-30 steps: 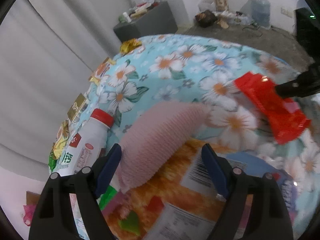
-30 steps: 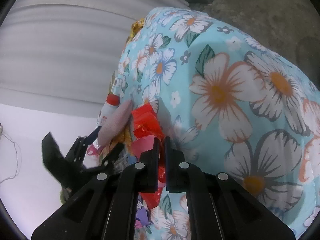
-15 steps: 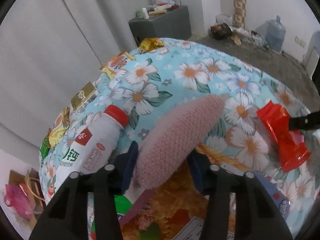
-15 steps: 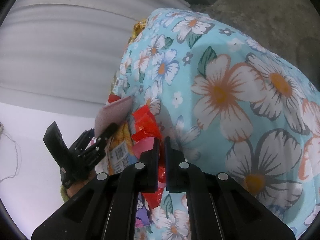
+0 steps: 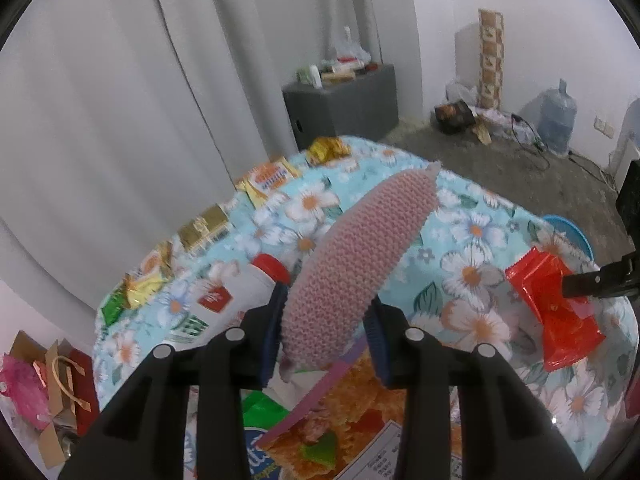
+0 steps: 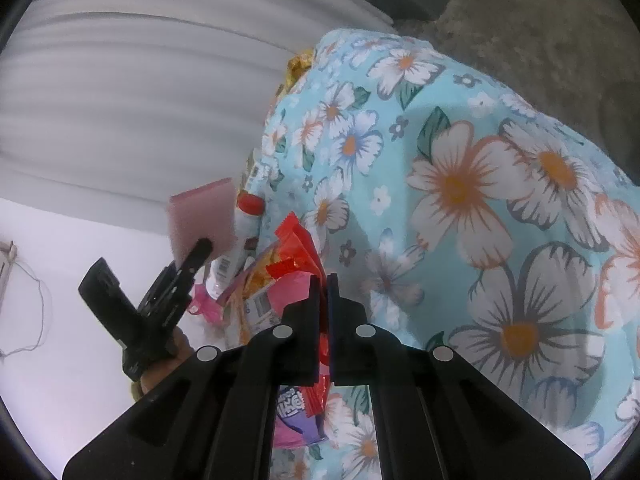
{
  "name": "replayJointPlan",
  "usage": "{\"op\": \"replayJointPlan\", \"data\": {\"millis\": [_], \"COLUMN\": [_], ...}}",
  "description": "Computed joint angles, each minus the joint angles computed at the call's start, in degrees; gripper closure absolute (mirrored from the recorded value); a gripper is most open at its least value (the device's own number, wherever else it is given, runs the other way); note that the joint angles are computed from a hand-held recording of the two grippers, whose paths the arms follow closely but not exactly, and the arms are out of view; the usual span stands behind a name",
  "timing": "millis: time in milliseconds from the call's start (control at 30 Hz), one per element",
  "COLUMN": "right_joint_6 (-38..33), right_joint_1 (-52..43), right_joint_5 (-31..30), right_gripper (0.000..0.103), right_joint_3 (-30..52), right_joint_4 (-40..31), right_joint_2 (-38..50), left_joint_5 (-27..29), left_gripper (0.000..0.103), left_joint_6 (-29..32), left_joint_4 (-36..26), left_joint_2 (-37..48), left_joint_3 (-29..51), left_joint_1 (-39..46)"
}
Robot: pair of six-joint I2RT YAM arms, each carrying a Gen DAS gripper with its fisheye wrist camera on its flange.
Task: Collect trash
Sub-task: 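Carry the pink sponge and red wrapper over the wastebasket with both grippers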
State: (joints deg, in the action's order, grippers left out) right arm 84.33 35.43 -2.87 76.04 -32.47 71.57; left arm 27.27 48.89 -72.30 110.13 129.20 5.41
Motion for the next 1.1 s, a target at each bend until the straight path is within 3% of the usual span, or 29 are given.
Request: {"op": "replayJointPlan", "data": {"millis": [200, 467, 833, 1100], "right_joint_6": [0.2, 1.3, 2.2, 3.3], "right_joint_1": [1.2, 2.2, 3.0, 3.7], "right_joint_5": [2.5, 4.9, 7.4, 9.7], "right_gripper": [0.102, 0.102, 0.102, 0.102], "right_joint_3": [0.1, -1.9, -5.6, -9.6], "right_joint_4": [-1.2, -1.1, 1.0, 1.9], "right_joint_2": [-2.1, -5.1, -9.2, -14.1], "left_joint_5": [4.2, 9.7, 11.8, 11.8], "left_gripper": [0.067, 0.067, 0.068, 0.068], "left_joint_6": [-1.4, -1.8, -3.7, -4.2], "left_joint_4": [1.9, -0.5, -4.2, -4.8], "left_joint_2": [-4.5, -8.8, -11.6, -16.2], "left_joint_3": [-2.4, -4.2, -3.6, -8.5], "left_joint_1": [2.6, 5.2, 3.7, -0.7]}}
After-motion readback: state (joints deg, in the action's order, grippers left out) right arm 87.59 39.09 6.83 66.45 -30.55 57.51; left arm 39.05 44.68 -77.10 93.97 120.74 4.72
